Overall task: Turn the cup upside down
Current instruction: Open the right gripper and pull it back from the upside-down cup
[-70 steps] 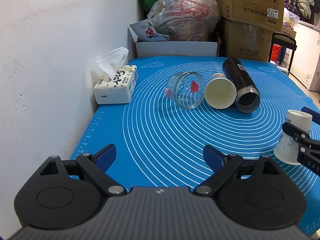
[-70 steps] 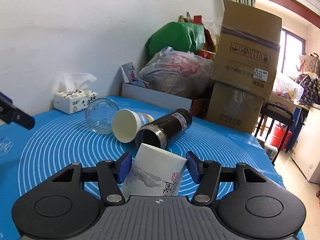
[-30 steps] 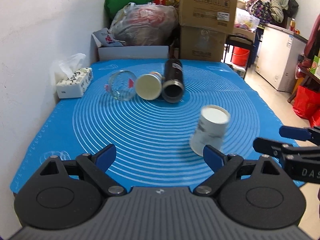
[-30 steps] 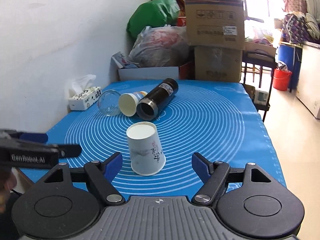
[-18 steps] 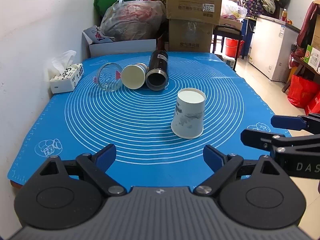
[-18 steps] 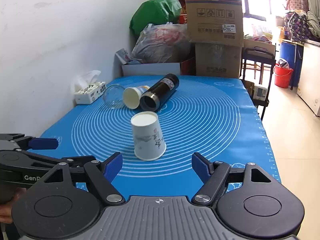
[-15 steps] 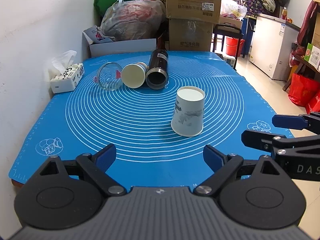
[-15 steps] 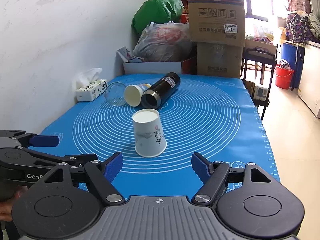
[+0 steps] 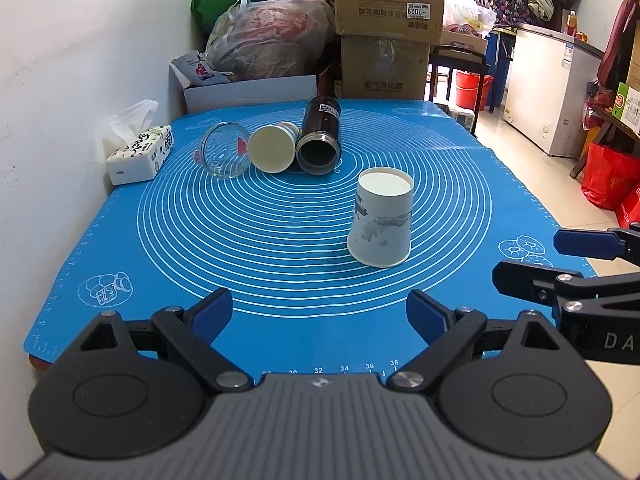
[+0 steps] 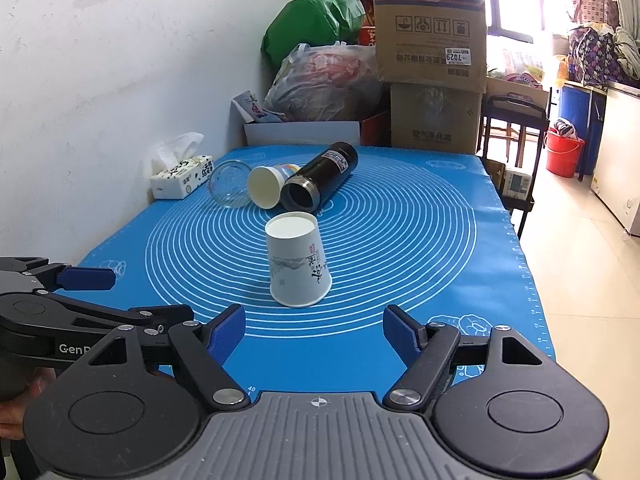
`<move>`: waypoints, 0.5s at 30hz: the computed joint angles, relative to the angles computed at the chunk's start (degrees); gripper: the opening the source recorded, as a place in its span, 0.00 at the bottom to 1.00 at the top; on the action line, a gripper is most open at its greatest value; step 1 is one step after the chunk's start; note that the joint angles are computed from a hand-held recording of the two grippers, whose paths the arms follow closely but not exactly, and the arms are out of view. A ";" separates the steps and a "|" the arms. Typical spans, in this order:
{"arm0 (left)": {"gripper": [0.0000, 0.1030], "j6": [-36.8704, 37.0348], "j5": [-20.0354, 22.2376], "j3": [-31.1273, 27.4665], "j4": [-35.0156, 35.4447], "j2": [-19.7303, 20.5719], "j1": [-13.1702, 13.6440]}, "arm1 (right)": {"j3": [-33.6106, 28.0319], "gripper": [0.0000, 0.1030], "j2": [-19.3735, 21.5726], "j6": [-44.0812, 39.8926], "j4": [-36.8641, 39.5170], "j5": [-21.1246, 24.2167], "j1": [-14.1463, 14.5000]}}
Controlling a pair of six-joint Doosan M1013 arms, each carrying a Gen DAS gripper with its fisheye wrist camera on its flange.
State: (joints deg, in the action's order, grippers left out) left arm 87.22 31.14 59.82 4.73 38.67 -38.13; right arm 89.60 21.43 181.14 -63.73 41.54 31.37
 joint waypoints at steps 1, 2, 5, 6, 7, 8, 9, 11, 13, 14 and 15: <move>0.90 -0.08 -0.02 -0.02 0.11 0.02 -0.01 | 0.01 0.76 -0.02 -0.02 0.07 0.03 0.02; 0.90 -0.13 -0.16 0.04 0.08 -0.01 -0.01 | 0.04 0.76 -0.04 0.01 0.07 0.10 0.08; 0.90 0.32 -0.31 0.08 -0.29 -0.01 -0.01 | -0.01 0.76 0.00 -0.40 0.38 0.38 0.11; 0.90 0.36 -0.36 0.12 -0.30 -0.03 -0.02 | 0.00 0.76 -0.01 -0.53 0.51 0.41 0.10; 0.90 0.37 -0.41 0.20 -0.32 -0.07 -0.03 | -0.05 0.76 0.03 -0.61 0.64 0.42 0.10; 0.90 0.37 -0.41 0.20 -0.32 -0.07 -0.03 | -0.03 0.76 0.01 -0.67 0.82 0.42 0.09; 0.90 0.37 -0.41 0.20 -0.32 -0.07 -0.03 | -0.10 0.76 0.04 -0.72 0.94 0.51 0.11; 0.90 0.17 -0.42 0.22 -0.24 -0.08 -0.04 | -0.14 0.76 0.05 -0.88 1.12 0.53 0.12; 0.90 0.17 -0.43 0.23 -0.36 -0.10 -0.04 | -0.23 0.76 0.08 -1.20 1.38 0.58 0.12; 0.90 0.05 -0.40 0.22 -0.36 -0.11 -0.04 | -0.25 0.76 0.10 -1.31 1.49 0.59 0.12; 0.90 0.00 -0.34 0.20 -0.34 -0.09 -0.03 | -0.25 0.76 0.11 -1.37 1.60 0.54 0.12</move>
